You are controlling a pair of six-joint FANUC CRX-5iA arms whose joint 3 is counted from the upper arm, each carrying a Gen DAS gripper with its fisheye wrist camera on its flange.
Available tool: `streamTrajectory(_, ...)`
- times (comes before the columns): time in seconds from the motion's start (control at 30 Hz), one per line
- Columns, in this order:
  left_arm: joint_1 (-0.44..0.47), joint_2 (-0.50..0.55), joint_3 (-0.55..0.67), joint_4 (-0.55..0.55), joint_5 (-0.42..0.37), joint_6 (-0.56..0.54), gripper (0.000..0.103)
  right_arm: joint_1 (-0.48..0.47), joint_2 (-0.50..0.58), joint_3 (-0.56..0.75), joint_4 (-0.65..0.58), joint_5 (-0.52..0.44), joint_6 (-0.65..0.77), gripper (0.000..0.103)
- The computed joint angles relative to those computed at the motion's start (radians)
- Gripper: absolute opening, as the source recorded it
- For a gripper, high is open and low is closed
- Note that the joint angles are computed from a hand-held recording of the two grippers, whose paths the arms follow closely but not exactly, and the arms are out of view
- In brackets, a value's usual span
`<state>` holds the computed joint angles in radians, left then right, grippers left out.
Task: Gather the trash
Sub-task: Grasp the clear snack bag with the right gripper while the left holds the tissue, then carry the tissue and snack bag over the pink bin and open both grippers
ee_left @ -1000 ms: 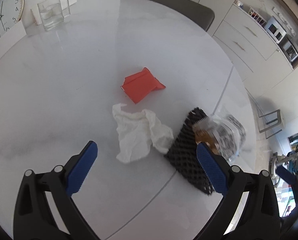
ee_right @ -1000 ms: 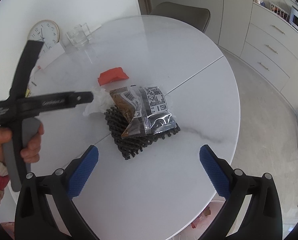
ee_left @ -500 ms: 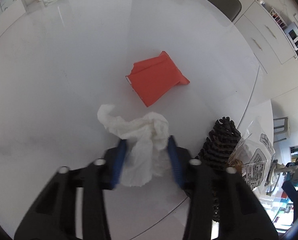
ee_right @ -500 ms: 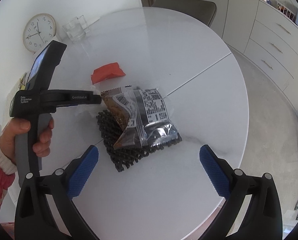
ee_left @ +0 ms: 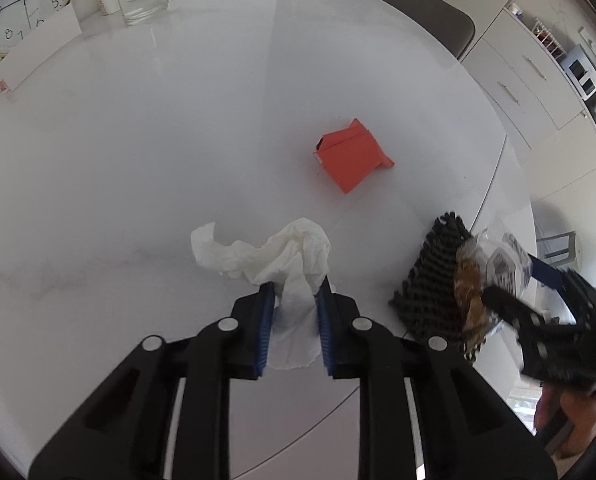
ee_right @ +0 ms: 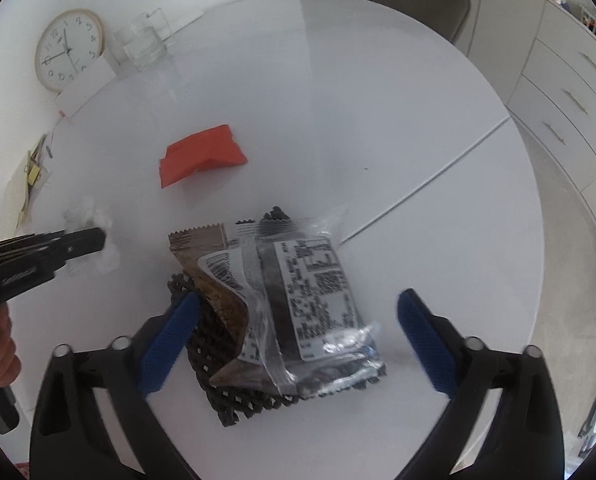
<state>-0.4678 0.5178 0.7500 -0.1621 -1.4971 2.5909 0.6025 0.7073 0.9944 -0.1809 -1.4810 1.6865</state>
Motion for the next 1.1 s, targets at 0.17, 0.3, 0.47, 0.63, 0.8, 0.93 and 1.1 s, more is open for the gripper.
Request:
streamTrajectory(0.17,-0.026,-0.033,-0.018,-0.026,-0.019,0.011,0.020,0.001,-0.034,-0.031,-0.030,0.001,0.028,0.045)
streamTrajectory(0.3,-0.048,-0.074,-0.058,-0.028,0.001,0.024,0.020,-0.005,-0.091,-0.085,-0.052,0.027,0.033,0.041)
streamTrajectory(0.47,-0.090,-0.099,-0.056,-0.043,0.005,0.036,0.020,-0.021,-0.189,-0.183,-0.084,0.075,0.030,0.041)
streamTrajectory(0.63,-0.143,-0.084,0.005,-0.070,-0.038,0.010,0.020,-0.041,-0.323,-0.335,-0.114,0.119,0.032,0.041)
streamTrajectory(0.8,-0.205,-0.061,0.065,-0.071,-0.052,-0.013,0.020,-0.065,-0.462,-0.505,-0.110,0.147,0.020,0.041)
streamTrajectory(0.93,-0.254,-0.020,0.127,-0.047,-0.040,-0.034,0.020,-0.099,-0.577,-0.647,-0.095,0.161,0.001,0.042)
streamTrajectory(1.1,-0.307,0.083,0.264,0.005,-0.047,-0.076,0.020,-0.164,-0.694,-0.783,-0.082,0.159,-0.024,0.042)
